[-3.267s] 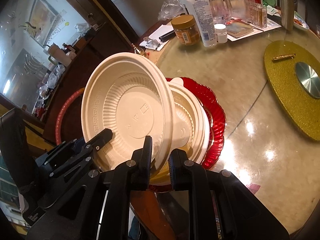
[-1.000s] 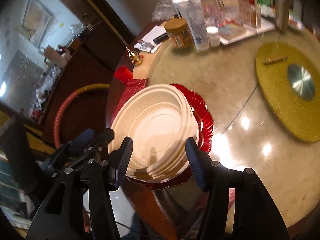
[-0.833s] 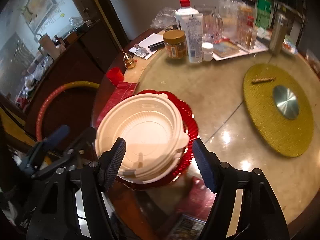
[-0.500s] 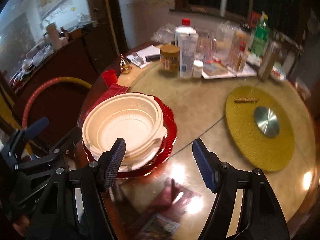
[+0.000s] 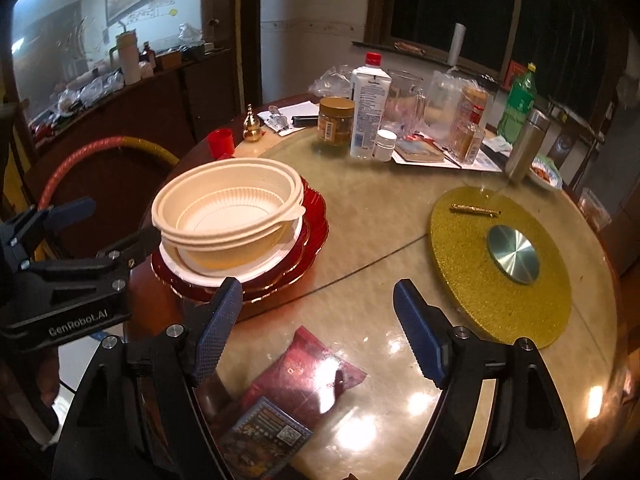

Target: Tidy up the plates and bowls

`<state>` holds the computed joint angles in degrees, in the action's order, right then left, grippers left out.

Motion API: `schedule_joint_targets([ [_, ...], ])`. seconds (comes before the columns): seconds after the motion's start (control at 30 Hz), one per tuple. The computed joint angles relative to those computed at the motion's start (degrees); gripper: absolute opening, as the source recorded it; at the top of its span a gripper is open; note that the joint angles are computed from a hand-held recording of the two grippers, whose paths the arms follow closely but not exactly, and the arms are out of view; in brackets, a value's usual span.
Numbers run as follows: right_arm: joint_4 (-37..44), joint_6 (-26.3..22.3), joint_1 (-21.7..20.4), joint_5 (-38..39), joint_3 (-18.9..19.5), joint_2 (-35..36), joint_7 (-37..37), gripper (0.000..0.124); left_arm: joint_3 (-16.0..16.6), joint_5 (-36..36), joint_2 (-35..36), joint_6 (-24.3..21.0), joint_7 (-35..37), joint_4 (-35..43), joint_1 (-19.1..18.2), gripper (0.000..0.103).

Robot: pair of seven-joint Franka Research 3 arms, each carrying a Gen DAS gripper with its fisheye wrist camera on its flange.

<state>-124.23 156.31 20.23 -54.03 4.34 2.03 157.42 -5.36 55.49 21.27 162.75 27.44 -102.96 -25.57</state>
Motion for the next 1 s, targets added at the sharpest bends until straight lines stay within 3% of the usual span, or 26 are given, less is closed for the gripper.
schedule_joint_targets([
  [0.3, 0.0, 0.0, 0.5, -2.0, 0.1, 0.2, 0.3, 0.080, -1.1, -3.3, -0.5, 1.2, 1.8, -1.1, 0.8, 0.091],
  [0.33, 0.0, -0.1, 0.5, -2.1, 0.2, 0.3, 0.4, 0.080, -1.4, -4.3, -0.5, 1.4, 2.6, -1.2, 1.1, 0.094],
  [0.37, 0.0, 0.0, 0.6, -2.2, 0.1, 0.3, 0.6, 0.081, -1.9, -5.6, -0.4, 1.8, 3.7, -1.4, 1.6, 0.103],
  [0.47, 0.0, -0.1, 0.6, -2.4, 0.1, 0.3, 1.0, 0.081, -0.2, -3.6, -0.7, 3.6, 1.1, -1.9, 0.4, 0.103],
  [0.57, 0.3, -0.4, 0.8, -2.3, 0.2, 0.5, 0.9, 0.081, -3.8, -10.9, 0.1, 4.5, 8.6, -2.0, 3.4, 0.103],
  [0.83, 0.1, -0.9, 1.1, -2.8, 0.2, 0.3, 1.3, 0.081, 1.4, -6.4, 0.0, 3.6, 4.4, -1.3, -1.4, 0.103],
  [1.0, -0.2, -0.4, 0.8, -3.5, 0.3, -0.2, 2.2, 0.081, 0.6, -5.1, 0.0, 3.1, 3.4, -1.1, -0.8, 0.103],
])
